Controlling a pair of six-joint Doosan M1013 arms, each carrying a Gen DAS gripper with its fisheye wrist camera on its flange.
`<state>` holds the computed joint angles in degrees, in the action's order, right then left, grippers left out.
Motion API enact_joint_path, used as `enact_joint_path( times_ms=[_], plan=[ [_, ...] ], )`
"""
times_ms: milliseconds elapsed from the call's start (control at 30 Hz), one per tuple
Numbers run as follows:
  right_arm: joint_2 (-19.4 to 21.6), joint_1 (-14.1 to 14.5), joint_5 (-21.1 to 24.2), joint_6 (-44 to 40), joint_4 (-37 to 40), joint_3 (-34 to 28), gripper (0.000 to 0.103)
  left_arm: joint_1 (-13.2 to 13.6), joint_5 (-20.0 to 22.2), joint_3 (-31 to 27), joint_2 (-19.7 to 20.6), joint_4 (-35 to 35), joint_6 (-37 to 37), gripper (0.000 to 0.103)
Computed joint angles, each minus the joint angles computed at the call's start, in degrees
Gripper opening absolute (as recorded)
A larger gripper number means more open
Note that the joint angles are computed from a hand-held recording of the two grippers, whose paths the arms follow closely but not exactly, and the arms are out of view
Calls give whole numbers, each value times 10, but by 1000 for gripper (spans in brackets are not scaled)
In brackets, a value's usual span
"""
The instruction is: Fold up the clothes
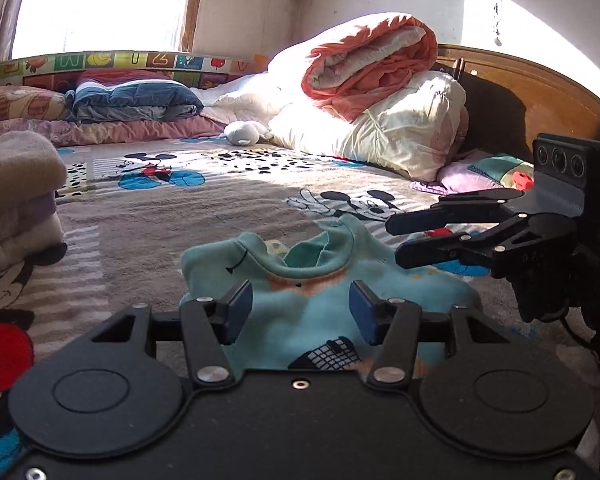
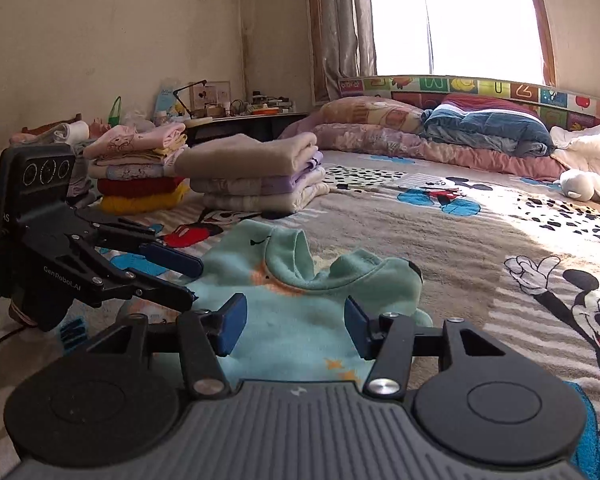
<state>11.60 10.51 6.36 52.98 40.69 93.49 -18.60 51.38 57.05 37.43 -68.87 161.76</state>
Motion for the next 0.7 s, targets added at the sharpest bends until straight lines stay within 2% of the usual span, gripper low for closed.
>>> enact_joint_path(
  times_ms=[33, 100, 133, 200, 267, 333, 400, 500, 533, 700],
  plan=[
    [5, -3, -1, -60, 45, -5, 54, -1, -11, -6, 5, -14, -5, 53],
    [19, -8, 4, -90, 46, -24, 54, -3, -27, -18, 16, -19, -37, 53],
    [27, -12, 8, -62, 29, -33, 54, -5, -31, -23, 21, -3, -59, 53],
    [41, -21, 15, -42, 48, -45, 54, -11, -35, -35, 28, 50, -98, 52],
    [52, -27, 38, 30, -4, -53, 54, -19, -28, -49, 33, 109, -128, 52],
    [59, -32, 54, 43, -17, -58, 54, -22, -26, -58, 38, 136, -156, 52],
    [64, -40, 71, 47, 6, -64, 54, -20, -18, -60, 41, 143, -169, 52],
    [65, -53, 83, -27, 132, -57, 54, -20, -12, -64, 44, 151, -178, 53],
    [64, -54, 85, -28, 136, -56, 54, -21, -15, -63, 43, 156, -178, 53],
    [62, -44, 70, 78, 13, -57, 53, -29, -41, -49, 33, 175, -154, 54]
  ],
)
